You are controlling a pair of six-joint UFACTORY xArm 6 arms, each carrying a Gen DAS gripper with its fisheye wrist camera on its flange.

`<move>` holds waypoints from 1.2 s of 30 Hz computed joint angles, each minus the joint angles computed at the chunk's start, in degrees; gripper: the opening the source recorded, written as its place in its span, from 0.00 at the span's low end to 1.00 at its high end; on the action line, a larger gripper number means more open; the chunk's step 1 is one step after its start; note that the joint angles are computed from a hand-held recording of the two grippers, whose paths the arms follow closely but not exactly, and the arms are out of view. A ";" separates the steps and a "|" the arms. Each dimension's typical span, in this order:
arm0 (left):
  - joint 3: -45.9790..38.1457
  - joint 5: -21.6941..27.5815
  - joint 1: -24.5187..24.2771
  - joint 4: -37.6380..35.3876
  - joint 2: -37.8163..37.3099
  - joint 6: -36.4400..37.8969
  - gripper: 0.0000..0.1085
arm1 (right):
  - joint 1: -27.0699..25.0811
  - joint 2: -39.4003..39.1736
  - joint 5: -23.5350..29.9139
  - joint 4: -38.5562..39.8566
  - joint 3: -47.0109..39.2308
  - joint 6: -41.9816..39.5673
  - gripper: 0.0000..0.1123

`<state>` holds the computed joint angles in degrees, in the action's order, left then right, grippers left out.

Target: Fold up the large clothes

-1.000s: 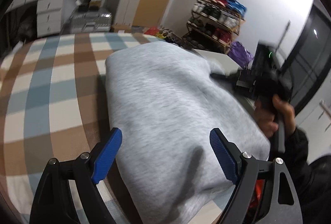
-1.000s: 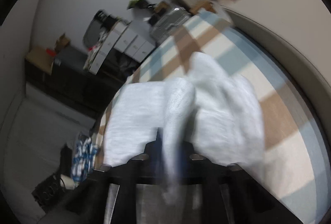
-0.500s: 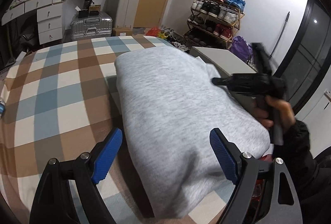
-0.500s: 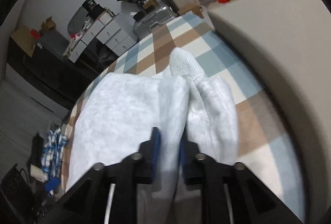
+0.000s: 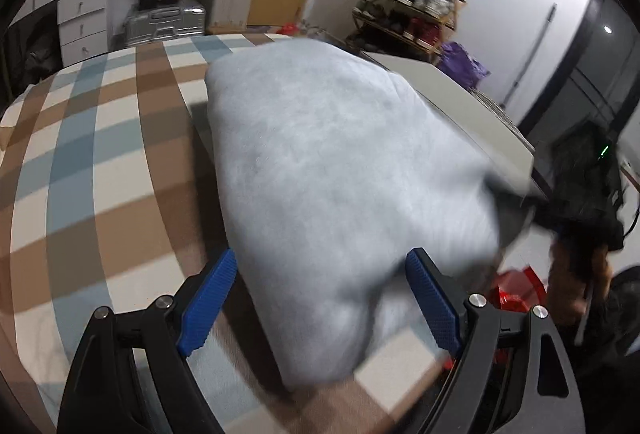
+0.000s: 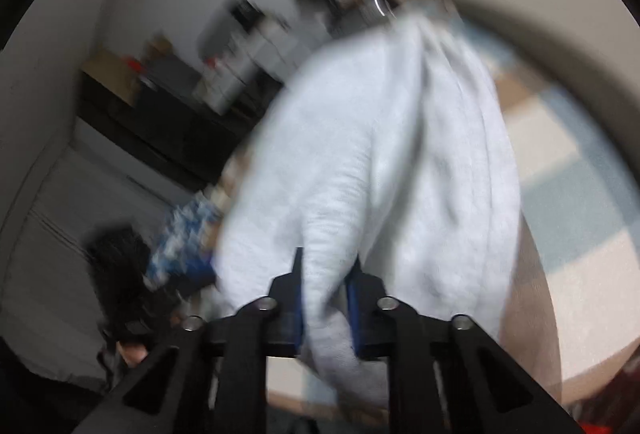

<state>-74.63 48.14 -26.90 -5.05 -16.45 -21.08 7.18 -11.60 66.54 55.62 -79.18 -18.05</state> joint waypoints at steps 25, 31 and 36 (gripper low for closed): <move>0.53 13.89 -22.89 64.70 4.22 -9.64 0.71 | -4.15 0.87 3.65 10.75 -1.74 7.29 0.11; 0.88 10.84 -21.49 59.69 2.58 -6.89 0.71 | -4.27 0.65 3.94 10.67 -1.12 7.97 0.11; 0.06 10.50 -21.39 72.56 6.38 -9.33 0.71 | -5.61 1.52 6.03 14.69 -0.56 9.33 0.11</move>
<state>-74.58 58.64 -48.29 67.51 -10.07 -30.41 1.56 -10.08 72.57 70.31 -79.74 -8.72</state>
